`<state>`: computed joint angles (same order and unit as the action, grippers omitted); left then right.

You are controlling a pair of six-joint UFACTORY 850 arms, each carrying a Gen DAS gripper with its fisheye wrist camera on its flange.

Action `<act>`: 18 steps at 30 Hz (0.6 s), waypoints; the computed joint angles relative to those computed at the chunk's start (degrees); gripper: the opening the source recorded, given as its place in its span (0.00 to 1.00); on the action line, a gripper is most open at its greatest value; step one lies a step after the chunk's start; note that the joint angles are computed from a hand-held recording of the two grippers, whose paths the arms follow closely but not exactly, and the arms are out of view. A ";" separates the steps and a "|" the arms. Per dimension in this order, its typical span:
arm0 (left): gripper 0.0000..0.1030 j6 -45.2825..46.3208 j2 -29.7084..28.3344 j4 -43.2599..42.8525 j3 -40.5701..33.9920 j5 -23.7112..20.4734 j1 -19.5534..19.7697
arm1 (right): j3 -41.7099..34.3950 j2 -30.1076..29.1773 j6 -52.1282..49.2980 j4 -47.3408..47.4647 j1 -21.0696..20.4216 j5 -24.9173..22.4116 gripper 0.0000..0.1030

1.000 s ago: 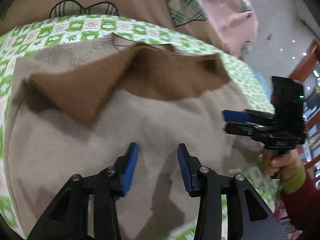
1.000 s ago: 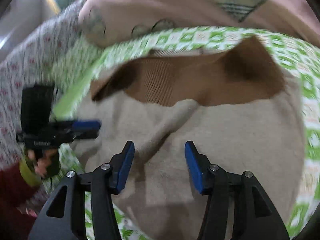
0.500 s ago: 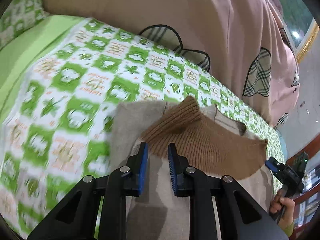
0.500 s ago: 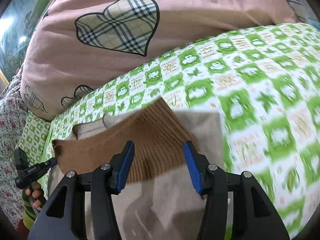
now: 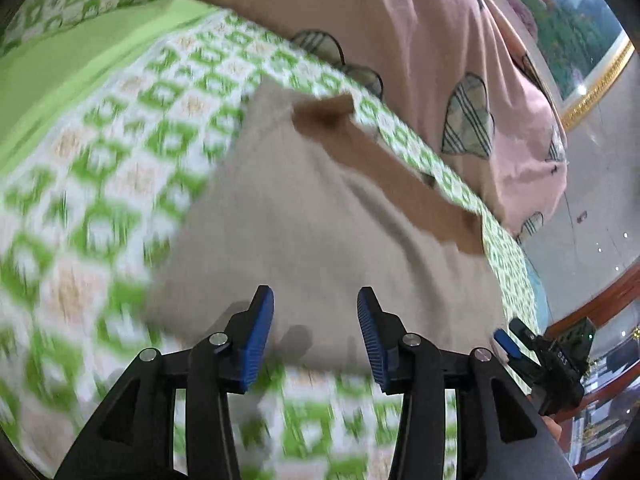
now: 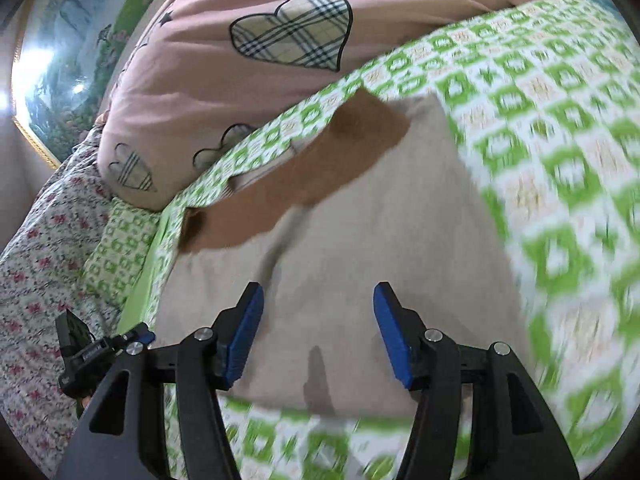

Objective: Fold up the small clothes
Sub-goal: 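Fold the hem up toward the collar with both grippers and release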

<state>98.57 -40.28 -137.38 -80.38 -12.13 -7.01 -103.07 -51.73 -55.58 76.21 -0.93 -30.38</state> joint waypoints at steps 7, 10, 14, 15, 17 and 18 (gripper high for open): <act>0.45 -4.79 0.44 -0.61 4.54 -2.54 -2.26 | 7.92 3.55 -4.87 5.16 0.78 -1.82 0.58; 0.49 -3.27 0.16 -4.12 5.22 -4.02 -2.33 | 8.43 3.90 -4.17 3.93 1.05 -2.73 0.59; 0.57 0.11 -0.91 -8.48 3.82 -4.52 -2.05 | 9.29 4.67 -5.51 4.53 1.30 -3.57 0.59; 0.57 0.31 -1.42 -9.09 3.10 -4.34 -1.84 | 9.33 4.73 -5.62 4.69 1.36 -3.67 0.59; 0.57 -0.29 -2.74 -10.25 1.60 -5.37 -0.93 | 9.41 4.82 -5.88 5.15 1.40 -3.92 0.60; 0.57 -0.94 -3.41 -10.59 0.77 -5.64 -0.50 | 9.39 4.83 -5.91 5.19 1.39 -3.94 0.60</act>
